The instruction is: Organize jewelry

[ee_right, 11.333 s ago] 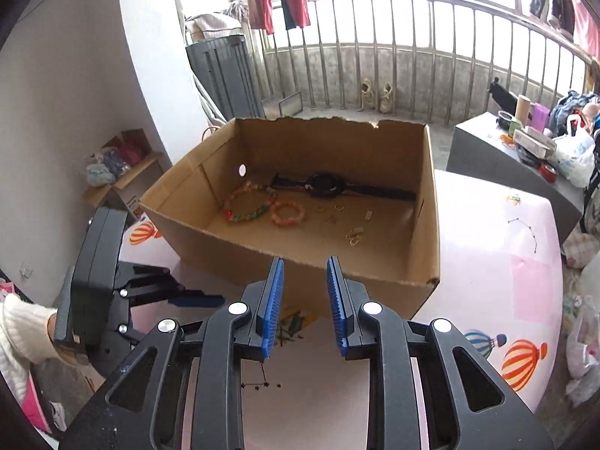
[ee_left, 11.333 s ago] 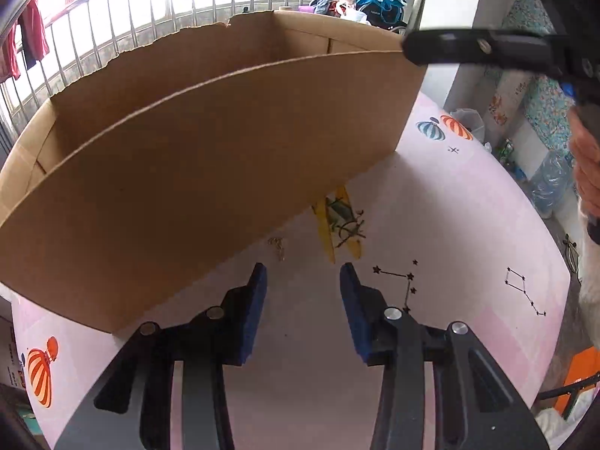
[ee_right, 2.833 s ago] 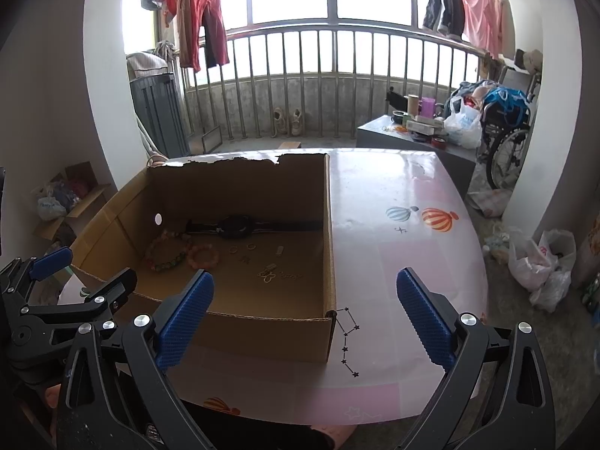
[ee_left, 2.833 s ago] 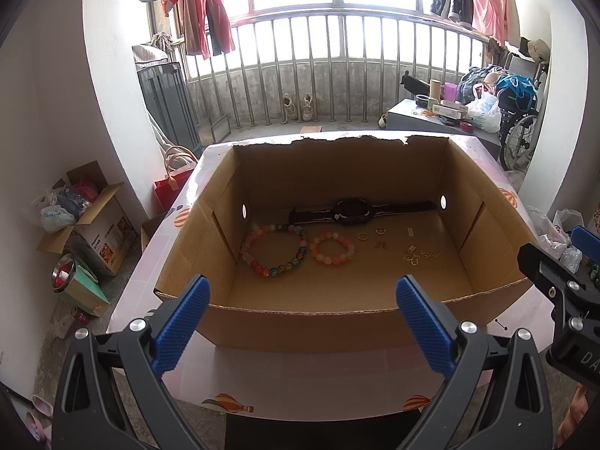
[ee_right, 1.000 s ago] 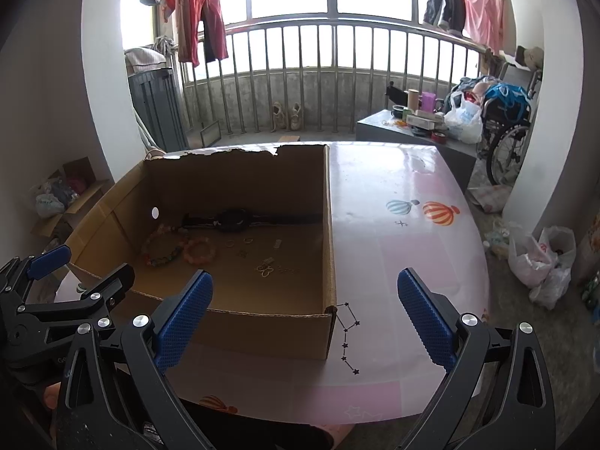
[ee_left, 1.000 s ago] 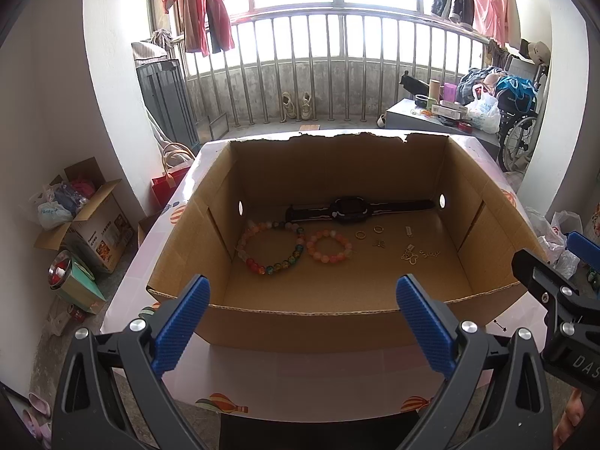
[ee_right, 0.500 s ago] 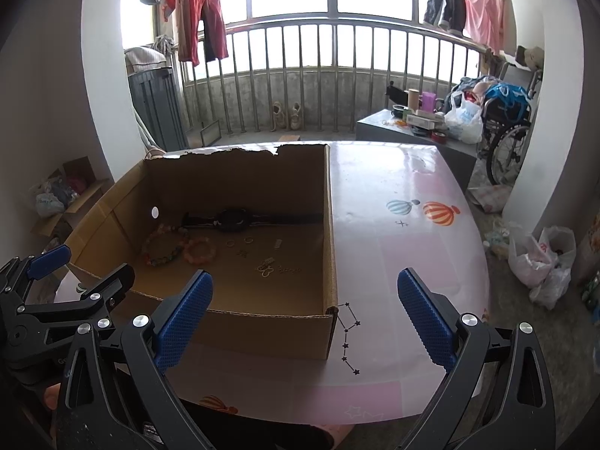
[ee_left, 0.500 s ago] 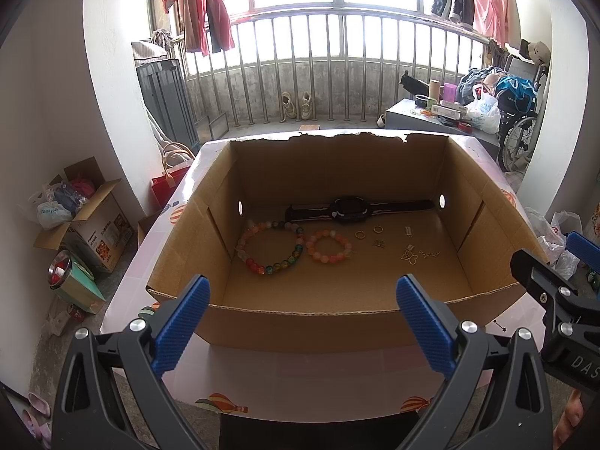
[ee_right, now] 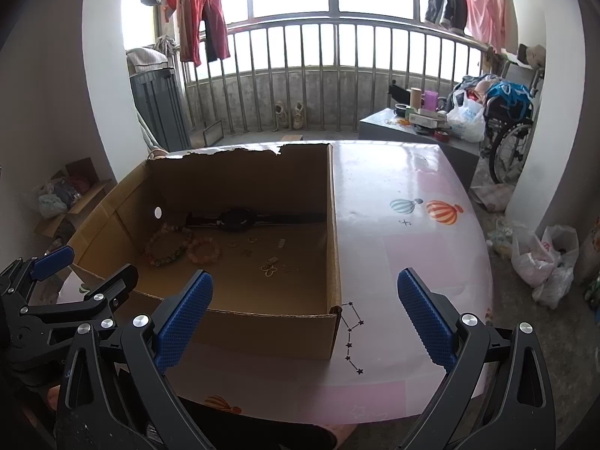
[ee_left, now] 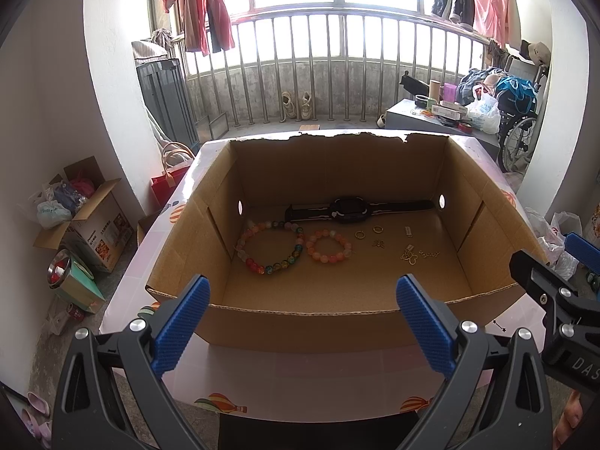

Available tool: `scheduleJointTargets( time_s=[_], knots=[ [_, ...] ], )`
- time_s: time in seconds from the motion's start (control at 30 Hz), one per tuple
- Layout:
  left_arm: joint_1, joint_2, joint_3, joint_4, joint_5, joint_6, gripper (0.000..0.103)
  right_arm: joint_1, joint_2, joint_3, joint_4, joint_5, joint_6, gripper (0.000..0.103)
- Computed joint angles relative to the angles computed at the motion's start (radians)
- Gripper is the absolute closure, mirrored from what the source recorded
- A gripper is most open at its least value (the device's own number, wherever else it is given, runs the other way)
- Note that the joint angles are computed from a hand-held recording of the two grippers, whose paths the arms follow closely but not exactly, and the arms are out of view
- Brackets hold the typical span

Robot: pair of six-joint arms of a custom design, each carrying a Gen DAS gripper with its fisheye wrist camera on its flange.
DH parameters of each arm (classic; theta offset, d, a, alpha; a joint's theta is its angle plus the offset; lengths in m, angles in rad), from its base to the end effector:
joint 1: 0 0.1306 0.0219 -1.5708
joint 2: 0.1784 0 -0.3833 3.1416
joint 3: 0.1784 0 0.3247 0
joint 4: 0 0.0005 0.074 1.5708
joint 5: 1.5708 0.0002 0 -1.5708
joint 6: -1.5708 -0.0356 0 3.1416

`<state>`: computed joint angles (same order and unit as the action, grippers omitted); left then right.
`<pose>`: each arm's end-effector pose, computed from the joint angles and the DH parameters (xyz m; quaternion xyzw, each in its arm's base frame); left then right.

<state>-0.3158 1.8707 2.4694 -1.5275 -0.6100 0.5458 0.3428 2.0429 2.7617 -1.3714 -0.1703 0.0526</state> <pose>0.5082 -0.1451 0.5711 -0.1980 0.8883 0.1332 0.3924 0.5490 0.2018 0.5830 -0.2124 0.8684 0.1393 0.4259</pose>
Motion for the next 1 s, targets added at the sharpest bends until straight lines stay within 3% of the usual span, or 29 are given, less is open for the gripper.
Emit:
scheduleJointTargets(
  time_s=[1.0],
  knots=[
    [-0.001,0.002,0.001,0.001,0.001,0.003,0.006,-0.001,-0.015,-0.035,0.012,-0.002,0.004,0.008]
  ],
)
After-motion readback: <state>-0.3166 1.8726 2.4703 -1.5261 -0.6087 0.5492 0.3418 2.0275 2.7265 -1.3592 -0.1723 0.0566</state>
